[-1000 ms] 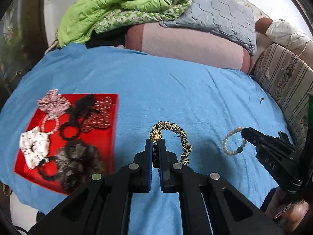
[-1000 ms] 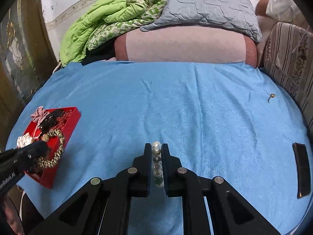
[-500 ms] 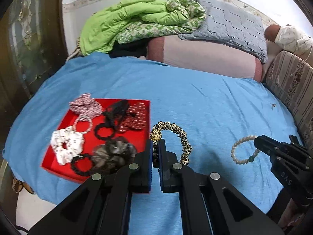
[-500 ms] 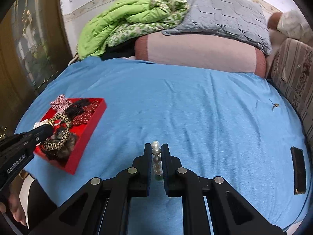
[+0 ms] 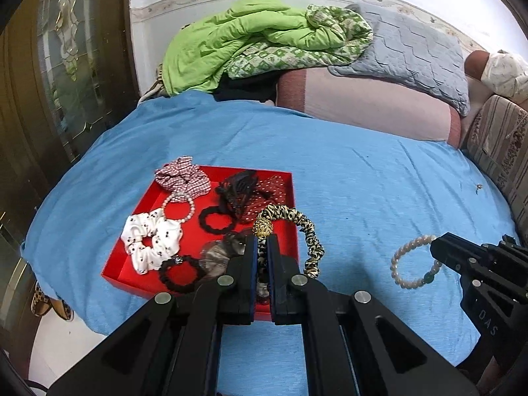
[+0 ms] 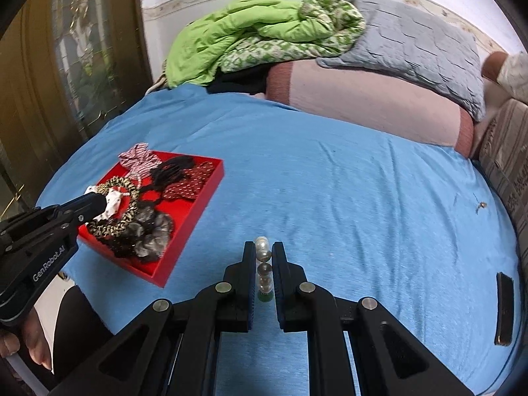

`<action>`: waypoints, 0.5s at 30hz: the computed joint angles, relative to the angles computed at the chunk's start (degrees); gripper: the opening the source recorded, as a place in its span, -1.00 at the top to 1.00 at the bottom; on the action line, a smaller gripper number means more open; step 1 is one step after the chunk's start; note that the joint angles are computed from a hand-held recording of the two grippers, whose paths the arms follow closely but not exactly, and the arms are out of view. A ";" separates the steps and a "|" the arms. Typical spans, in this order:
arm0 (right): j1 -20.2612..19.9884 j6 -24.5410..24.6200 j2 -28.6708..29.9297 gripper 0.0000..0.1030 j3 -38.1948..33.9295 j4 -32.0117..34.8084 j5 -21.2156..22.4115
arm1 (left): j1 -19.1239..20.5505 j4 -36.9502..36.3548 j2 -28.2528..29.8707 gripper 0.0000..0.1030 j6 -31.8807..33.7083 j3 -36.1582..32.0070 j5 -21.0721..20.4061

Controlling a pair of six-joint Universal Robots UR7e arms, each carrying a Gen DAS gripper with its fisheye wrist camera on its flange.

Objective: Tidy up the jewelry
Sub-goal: 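Carry both held bracelets over the red tray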

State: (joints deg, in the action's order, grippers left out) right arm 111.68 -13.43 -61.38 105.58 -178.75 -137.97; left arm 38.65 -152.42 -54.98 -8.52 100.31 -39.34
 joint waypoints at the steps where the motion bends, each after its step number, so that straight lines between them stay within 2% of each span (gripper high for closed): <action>1: 0.16 -0.22 0.29 0.78 -0.25 0.15 0.03 | 0.10 0.06 -0.09 0.90 -0.10 0.02 0.07; 15: 2.04 -2.36 5.43 0.78 -5.99 3.27 0.99 | 2.70 0.67 -1.68 0.90 -1.29 0.37 1.46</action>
